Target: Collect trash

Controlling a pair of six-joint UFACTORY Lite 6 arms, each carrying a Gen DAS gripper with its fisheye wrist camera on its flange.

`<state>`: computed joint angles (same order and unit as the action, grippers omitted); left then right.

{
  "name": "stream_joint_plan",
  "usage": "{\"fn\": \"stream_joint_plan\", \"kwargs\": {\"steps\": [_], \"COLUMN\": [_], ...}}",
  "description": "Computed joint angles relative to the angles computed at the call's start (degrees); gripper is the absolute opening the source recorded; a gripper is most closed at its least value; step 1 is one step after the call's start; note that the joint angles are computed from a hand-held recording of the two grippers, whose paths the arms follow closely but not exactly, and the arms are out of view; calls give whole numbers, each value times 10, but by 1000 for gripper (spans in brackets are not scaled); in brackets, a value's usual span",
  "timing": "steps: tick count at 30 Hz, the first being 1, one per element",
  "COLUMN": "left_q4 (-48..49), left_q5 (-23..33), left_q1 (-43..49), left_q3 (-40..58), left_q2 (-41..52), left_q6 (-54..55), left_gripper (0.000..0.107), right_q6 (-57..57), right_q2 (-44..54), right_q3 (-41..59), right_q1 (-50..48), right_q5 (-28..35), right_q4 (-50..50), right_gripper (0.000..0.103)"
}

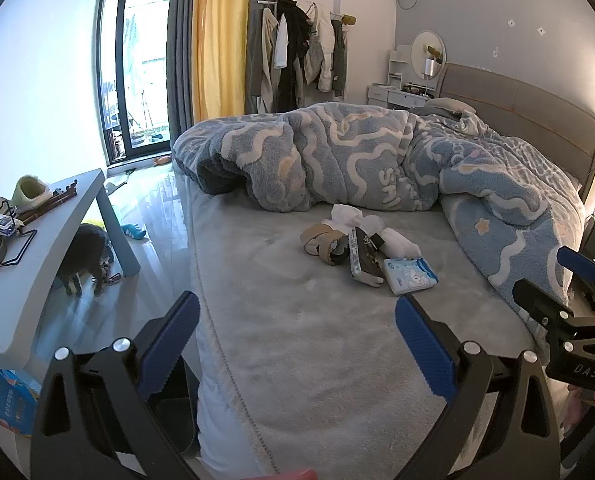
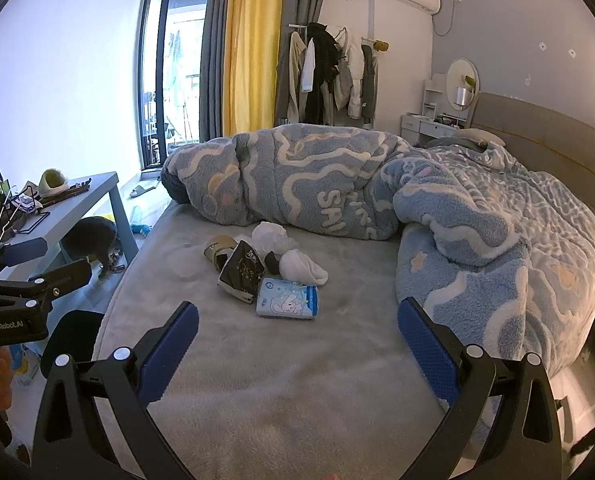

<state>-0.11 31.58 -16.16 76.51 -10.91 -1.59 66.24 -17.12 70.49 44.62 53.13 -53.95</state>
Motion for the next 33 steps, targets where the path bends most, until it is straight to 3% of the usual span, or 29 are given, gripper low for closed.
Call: {"fn": "stream_joint_plan", "kwargs": {"steps": [33], "left_q4": [11], "left_q5": [-12], "left_q1": [-15], "left_q3": [-6], "left_q2": [3], "left_q6": [-18], "left_gripper": [100], "right_q6": [-2], "right_q2": [-2], "right_q3": [-2], "right_q1": [-3], "right_q5": [-3], "right_q4": [2], "right_gripper": [101]}}
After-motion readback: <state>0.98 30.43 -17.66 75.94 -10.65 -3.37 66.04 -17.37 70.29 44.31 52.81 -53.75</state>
